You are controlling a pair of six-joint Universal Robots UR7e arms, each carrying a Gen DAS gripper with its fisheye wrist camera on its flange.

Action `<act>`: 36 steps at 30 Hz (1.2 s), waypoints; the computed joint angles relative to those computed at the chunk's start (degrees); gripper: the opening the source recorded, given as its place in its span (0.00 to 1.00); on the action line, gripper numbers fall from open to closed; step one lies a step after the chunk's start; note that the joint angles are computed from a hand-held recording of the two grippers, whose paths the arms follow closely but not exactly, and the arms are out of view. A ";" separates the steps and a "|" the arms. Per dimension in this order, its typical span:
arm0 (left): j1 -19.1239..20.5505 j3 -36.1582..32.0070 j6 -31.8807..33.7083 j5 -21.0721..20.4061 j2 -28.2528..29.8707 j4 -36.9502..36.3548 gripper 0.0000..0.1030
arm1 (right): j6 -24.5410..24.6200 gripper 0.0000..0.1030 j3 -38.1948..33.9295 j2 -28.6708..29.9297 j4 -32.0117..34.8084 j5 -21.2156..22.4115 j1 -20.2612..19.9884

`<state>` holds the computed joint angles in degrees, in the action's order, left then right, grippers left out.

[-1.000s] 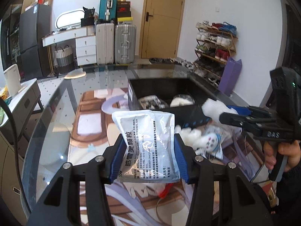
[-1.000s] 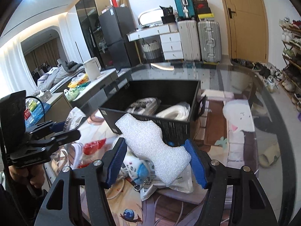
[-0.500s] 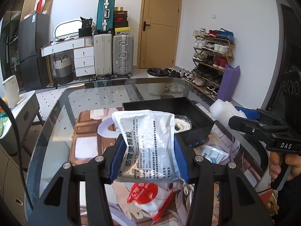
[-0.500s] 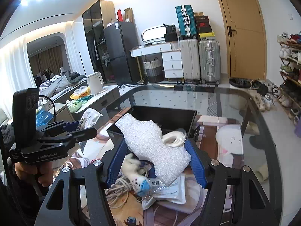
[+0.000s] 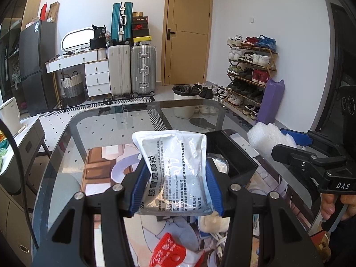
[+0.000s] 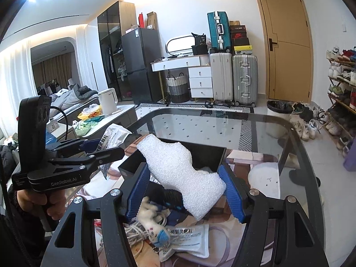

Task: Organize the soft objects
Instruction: 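Lift the pouch and foam sleeve with both grippers and carry them over the box, then lower the pouch and foam sleeve into the black box and open both grippers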

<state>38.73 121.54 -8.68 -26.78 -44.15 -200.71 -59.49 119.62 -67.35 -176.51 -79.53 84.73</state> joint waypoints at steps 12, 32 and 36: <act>2.31 -3.52 3.11 -1.77 1.32 -0.37 0.48 | 1.93 0.64 -3.44 2.08 0.61 -1.26 0.80; 5.81 -8.10 4.65 -4.63 3.20 2.46 0.48 | 4.66 0.64 -8.91 7.52 0.16 -5.79 2.17; 6.50 -8.92 4.90 -5.16 3.78 3.04 0.48 | 4.65 0.64 -9.76 8.67 -0.66 -7.08 2.50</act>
<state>45.23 112.63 -3.78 -31.94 -40.36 -197.66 -54.84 109.86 -58.68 -177.17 -86.61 87.22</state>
